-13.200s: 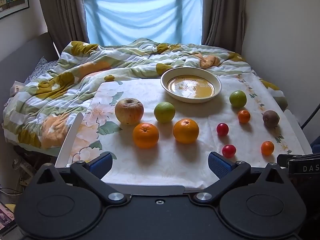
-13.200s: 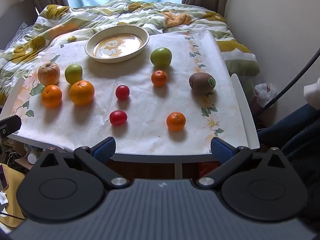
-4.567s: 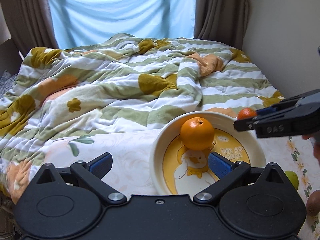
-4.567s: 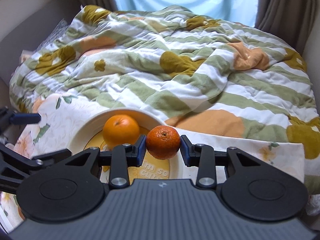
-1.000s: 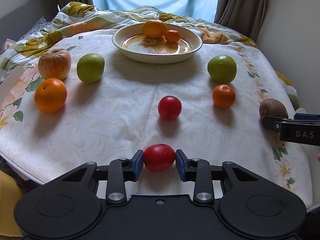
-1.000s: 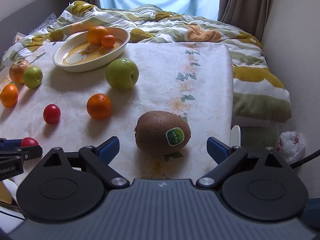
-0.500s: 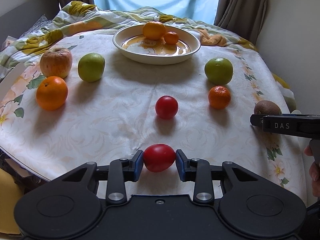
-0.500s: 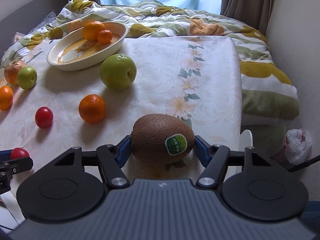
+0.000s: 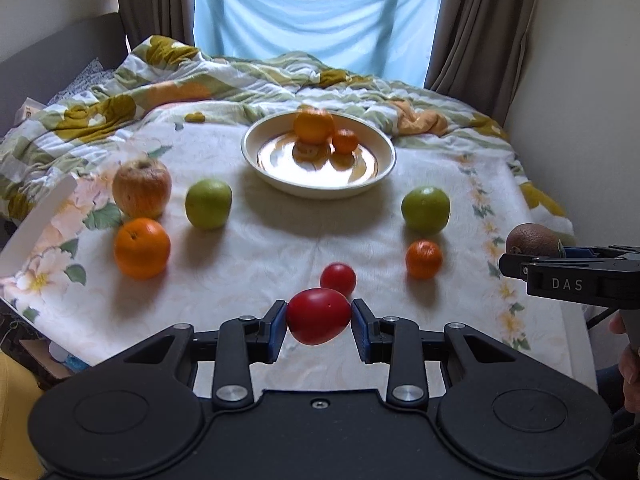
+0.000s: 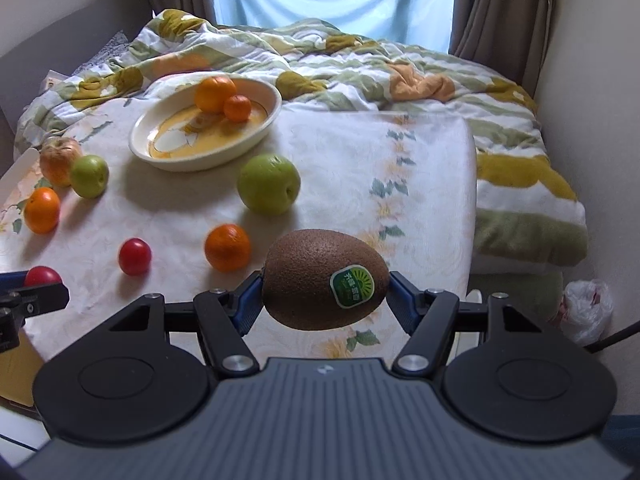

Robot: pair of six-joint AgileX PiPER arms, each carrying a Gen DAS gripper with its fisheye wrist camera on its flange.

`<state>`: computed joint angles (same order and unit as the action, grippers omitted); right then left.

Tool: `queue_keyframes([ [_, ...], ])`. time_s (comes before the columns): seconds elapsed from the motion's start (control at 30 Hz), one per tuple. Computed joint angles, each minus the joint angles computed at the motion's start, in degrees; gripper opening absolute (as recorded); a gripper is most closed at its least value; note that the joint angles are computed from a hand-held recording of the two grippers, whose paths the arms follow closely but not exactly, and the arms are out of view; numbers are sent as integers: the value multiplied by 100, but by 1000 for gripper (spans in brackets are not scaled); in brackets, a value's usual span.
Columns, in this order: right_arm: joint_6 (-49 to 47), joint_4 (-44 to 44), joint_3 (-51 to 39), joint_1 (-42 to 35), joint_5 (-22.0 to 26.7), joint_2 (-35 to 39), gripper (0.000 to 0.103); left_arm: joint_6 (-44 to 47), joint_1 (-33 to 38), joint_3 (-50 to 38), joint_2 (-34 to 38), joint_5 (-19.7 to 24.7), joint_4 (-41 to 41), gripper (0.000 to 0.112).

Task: Organize fruits
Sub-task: 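Carry the tomato with the left tool while the right tool carries the kiwi to the bowl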

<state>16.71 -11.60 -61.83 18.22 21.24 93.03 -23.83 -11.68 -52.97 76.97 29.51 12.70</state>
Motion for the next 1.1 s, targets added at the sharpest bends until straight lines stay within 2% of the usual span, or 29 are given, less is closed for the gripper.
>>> queue_keyframes([
  [0.17, -189, 163, -437, 130, 483, -207, 81, 7, 126, -383, -60, 213, 146, 38],
  [0.4, -274, 280, -1252, 294, 967, -147, 81, 1288, 882, -1282, 270, 341, -905, 38],
  [0.6, -196, 164, -2281, 490, 1416, 289, 81, 2754, 1511, -2308, 935, 494, -1989, 38],
  [0.8, 377, -282, -3730, 775, 2129, 1133, 81, 3939, 1997, -3809, 2020, 1189, -2811, 38],
  [0.93, 637, -368, -4837, 851, 2600, 1840, 81, 4358, 2171, -5120, 2935, 1811, -3098, 38],
  [1.1, 745, -444, -6568, 922, 3418, 2877, 81, 4599, 2250, -6903, 4135, 2684, -3273, 38],
])
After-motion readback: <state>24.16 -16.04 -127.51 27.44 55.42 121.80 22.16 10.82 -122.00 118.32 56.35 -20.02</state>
